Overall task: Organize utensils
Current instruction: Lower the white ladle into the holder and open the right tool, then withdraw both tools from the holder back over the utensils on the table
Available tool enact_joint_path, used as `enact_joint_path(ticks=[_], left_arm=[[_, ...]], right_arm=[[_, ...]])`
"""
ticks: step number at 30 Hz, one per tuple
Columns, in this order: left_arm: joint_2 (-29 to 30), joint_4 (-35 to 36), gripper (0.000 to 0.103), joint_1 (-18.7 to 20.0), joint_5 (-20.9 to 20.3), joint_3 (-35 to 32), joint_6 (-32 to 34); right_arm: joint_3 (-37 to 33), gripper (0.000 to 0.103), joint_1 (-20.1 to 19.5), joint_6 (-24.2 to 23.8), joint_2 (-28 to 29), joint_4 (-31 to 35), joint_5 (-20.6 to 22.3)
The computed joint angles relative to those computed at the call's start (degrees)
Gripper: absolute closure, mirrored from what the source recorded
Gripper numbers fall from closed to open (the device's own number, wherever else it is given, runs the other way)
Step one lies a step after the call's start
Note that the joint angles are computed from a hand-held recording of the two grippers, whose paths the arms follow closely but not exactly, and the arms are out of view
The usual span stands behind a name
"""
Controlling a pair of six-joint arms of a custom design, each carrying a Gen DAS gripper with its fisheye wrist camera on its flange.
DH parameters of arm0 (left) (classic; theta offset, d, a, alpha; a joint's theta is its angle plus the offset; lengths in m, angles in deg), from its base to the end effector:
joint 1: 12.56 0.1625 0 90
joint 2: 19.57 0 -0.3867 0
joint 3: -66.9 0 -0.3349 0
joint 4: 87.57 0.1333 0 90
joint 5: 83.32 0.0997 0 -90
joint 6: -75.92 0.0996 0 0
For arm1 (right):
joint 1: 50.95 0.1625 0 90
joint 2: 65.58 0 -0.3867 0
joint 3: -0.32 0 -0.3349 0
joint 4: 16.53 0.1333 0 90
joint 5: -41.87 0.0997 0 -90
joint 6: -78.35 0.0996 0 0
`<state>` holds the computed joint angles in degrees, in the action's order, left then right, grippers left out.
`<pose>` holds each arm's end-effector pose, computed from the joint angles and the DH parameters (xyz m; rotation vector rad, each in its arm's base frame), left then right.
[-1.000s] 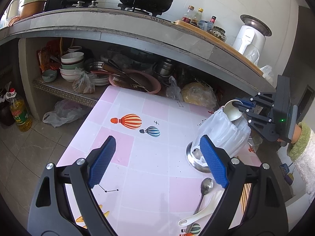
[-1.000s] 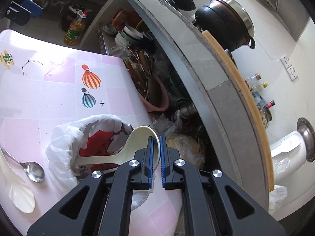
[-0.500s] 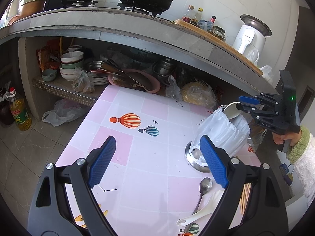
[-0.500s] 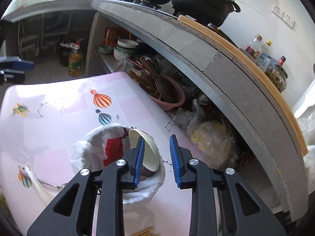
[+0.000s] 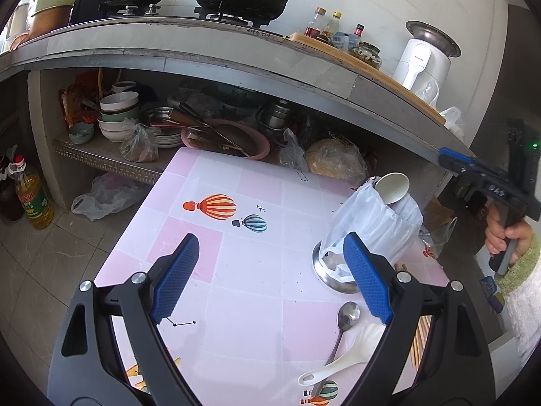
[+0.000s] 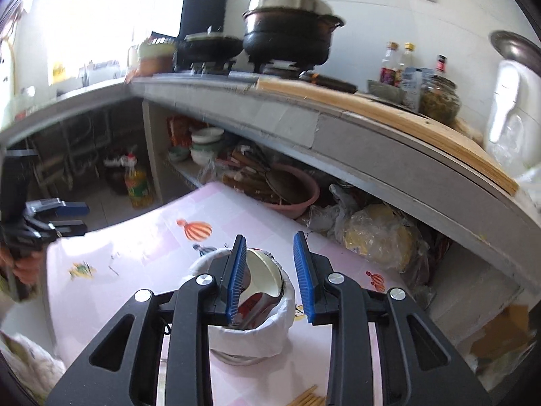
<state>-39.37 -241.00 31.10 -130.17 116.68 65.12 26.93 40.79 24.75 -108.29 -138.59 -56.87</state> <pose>-0.4232 -0.6823 0.1205 0.4830 2.4861 -1.1392 0.1408 -0.7418 0.5263 1.0813 -2.2455 0.9179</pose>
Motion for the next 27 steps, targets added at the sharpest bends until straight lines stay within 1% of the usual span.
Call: enact_joint_path(ticks=[4, 5, 9, 10, 13, 17, 19, 21, 22, 25, 27], left_arm=[[-0.25, -0.11, 0.02, -0.04, -0.66, 0.7, -0.02], [-0.19, 0.09, 0.02, -0.03, -0.75, 0.74, 0.09], [0.15, 1.65, 0.02, 0.1, -1.41, 0.72, -0.29], [0.29, 2.08, 0.02, 0.12, -1.41, 0.72, -0.35], [0.57, 3.14, 0.02, 0.27, -1.81, 1.07, -0.85], [1.59, 6.54, 0.02, 0.23, -1.09, 0.8, -1.94], [2.23, 8.83, 0.02, -0.01, 0.08, 1.0, -2.28], [2.37, 10.31, 0.02, -0.09, 0.3, 1.8, -2.52], [2.36, 10.67, 0.02, -0.09, -0.1, 2.31, -2.54], [2.09, 10.99, 0.021, 0.03, -2.2, 4.04, -2.49], [1.68, 10.52, 0.026, 0.13, -3.85, 5.44, -2.24]], right_arm=[[13.22, 0.071, -1.69, 8.58, -8.55, -5.91, 3.7], [17.98, 0.071, -2.38, 10.96, -11.37, -7.94, 4.52], [31.26, 0.071, -4.76, 18.08, -18.92, -11.33, 4.94], [34.05, 0.071, -5.2, 20.68, -20.59, -10.6, 3.74], [43.02, 0.071, -7.39, 26.8, -24.98, -11.21, 3.25], [51.27, 0.071, -10.49, 34.59, -28.53, -10.29, 4.16], [54.69, 0.071, -11.6, 37.21, -29.45, -9.98, 4.42], [56.67, 0.071, -11.89, 39.32, -29.38, -9.23, 3.03], [57.39, 0.071, -11.96, 40.44, -29.1, -8.97, 2.47], [58.24, 0.071, -12.41, 43.33, -28.19, -7.11, 3.1], [58.62, 0.071, -12.18, 44.58, -27.48, -6.65, 2.25]])
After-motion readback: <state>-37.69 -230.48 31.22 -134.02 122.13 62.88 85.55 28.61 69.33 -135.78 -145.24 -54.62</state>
